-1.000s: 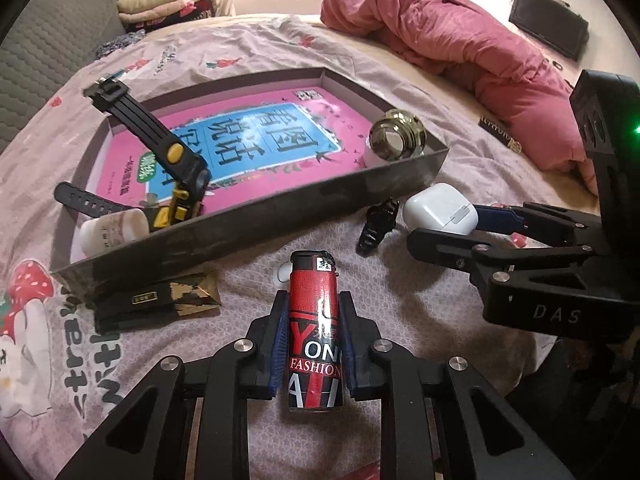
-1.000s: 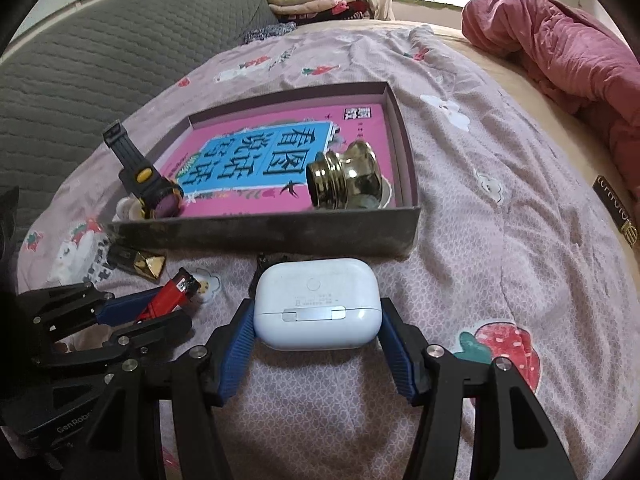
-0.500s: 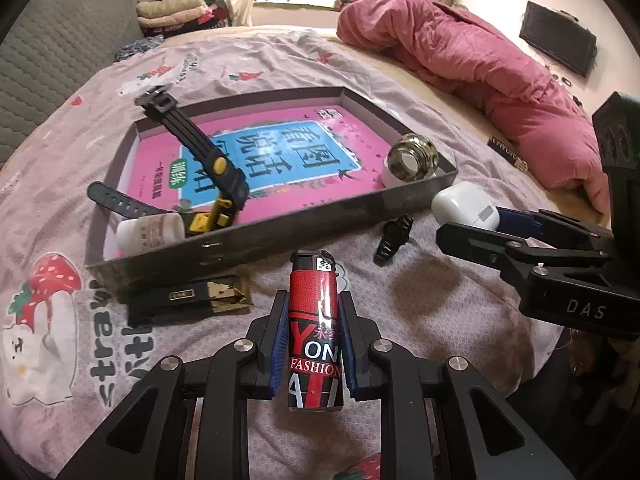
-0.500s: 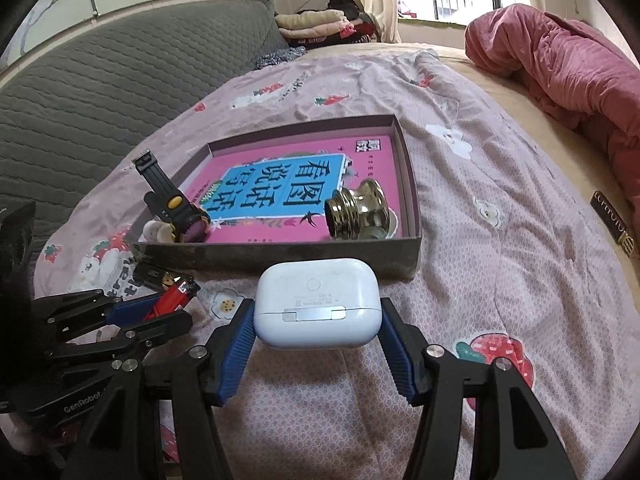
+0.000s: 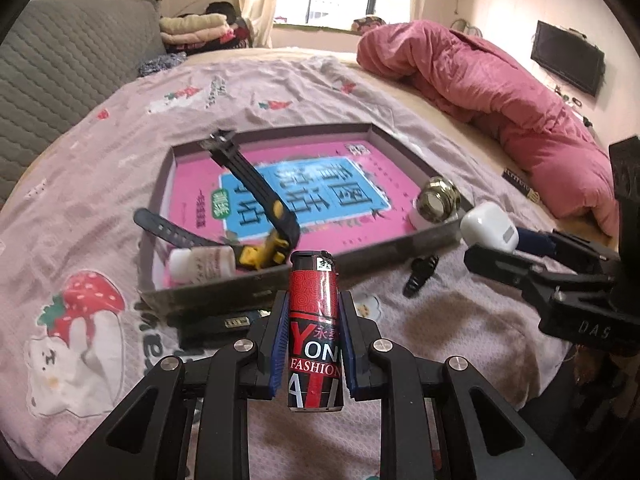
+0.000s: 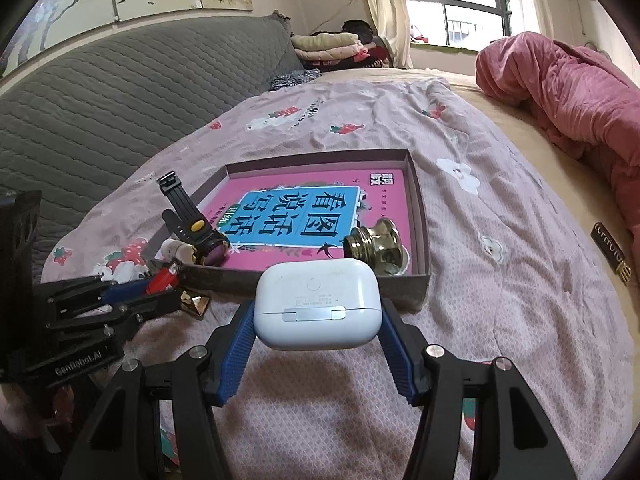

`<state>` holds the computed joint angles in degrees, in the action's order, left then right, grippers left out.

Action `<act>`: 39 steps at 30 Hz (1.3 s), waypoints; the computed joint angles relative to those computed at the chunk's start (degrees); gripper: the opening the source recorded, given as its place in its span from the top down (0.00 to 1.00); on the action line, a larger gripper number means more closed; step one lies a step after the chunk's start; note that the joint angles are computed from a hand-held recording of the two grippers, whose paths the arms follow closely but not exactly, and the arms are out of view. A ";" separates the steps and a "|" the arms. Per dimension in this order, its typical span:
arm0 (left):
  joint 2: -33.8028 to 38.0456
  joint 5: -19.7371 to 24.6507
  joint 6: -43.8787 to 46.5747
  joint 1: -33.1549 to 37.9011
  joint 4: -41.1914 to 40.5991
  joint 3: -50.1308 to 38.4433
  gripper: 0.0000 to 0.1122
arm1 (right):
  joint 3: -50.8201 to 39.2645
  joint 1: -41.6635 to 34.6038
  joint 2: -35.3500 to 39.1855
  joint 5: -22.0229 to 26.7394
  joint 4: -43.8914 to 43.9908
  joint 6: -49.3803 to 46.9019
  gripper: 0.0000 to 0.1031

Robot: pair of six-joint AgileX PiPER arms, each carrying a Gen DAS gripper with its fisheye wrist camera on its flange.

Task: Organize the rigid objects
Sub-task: 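Lift red lighter with left tool toward tray while right tool lifts earbud case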

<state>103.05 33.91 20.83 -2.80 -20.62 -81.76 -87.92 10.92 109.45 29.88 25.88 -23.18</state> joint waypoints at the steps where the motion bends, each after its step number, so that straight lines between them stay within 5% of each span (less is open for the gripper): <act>1: -0.04 -0.23 -0.13 0.11 0.24 -0.06 0.79 | -0.14 0.09 0.09 -0.02 -0.02 -0.12 0.42; 39: 6.06 1.87 -3.92 6.41 -1.57 -9.37 0.79 | -4.62 2.25 3.65 -1.42 1.07 -3.75 0.42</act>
<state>109.10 35.78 16.91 3.62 -22.20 -91.13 -92.55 13.17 113.10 28.46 26.95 -26.92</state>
